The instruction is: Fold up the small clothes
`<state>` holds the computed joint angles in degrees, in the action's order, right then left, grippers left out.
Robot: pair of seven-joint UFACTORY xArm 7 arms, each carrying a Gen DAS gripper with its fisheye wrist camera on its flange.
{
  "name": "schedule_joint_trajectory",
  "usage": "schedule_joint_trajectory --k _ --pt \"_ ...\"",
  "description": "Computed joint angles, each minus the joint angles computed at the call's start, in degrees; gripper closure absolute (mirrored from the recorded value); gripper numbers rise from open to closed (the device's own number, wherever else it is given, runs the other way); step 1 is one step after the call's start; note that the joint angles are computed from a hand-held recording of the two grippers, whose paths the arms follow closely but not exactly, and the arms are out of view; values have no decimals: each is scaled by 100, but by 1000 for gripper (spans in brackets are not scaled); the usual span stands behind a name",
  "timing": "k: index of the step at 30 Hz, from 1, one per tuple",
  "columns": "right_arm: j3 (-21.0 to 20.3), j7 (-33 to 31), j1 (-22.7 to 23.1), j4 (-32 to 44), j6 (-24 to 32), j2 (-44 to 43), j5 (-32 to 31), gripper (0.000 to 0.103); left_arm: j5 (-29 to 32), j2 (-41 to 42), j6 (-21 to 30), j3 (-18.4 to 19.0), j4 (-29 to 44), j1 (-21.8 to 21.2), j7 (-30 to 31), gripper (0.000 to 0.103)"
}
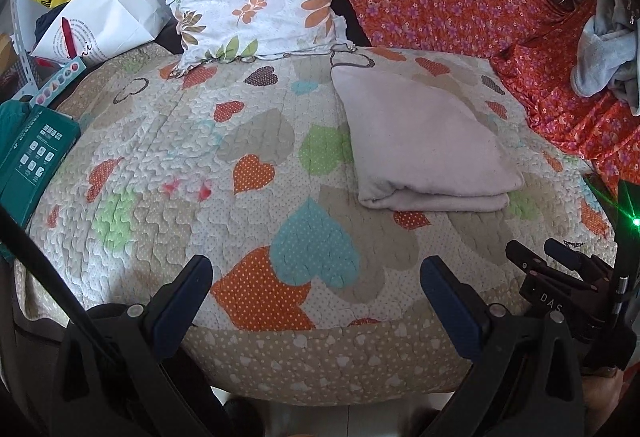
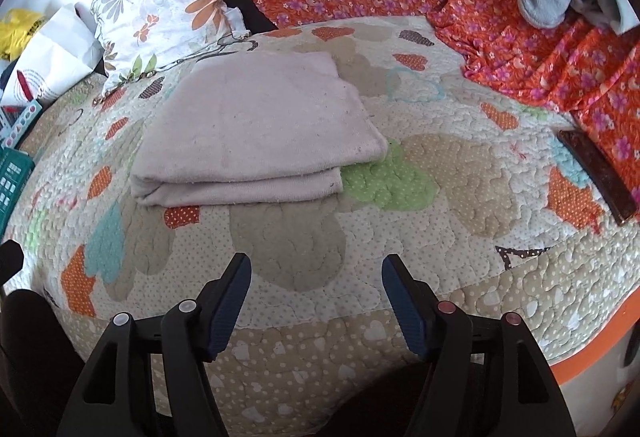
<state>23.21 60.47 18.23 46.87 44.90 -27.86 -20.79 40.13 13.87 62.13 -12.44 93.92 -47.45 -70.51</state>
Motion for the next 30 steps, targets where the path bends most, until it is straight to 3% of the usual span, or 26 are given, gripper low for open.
schedule_joint_trajectory --k 16,21,30 --pt "122 139 33 180 212 247 -431 24 -234 162 134 18 103 14 64 0" --pt "105 188 83 216 267 290 -493 24 112 118 275 65 133 -143 -68 0" --pt "179 412 61 186 283 177 -669 22 131 146 336 49 180 -185 -73 0"
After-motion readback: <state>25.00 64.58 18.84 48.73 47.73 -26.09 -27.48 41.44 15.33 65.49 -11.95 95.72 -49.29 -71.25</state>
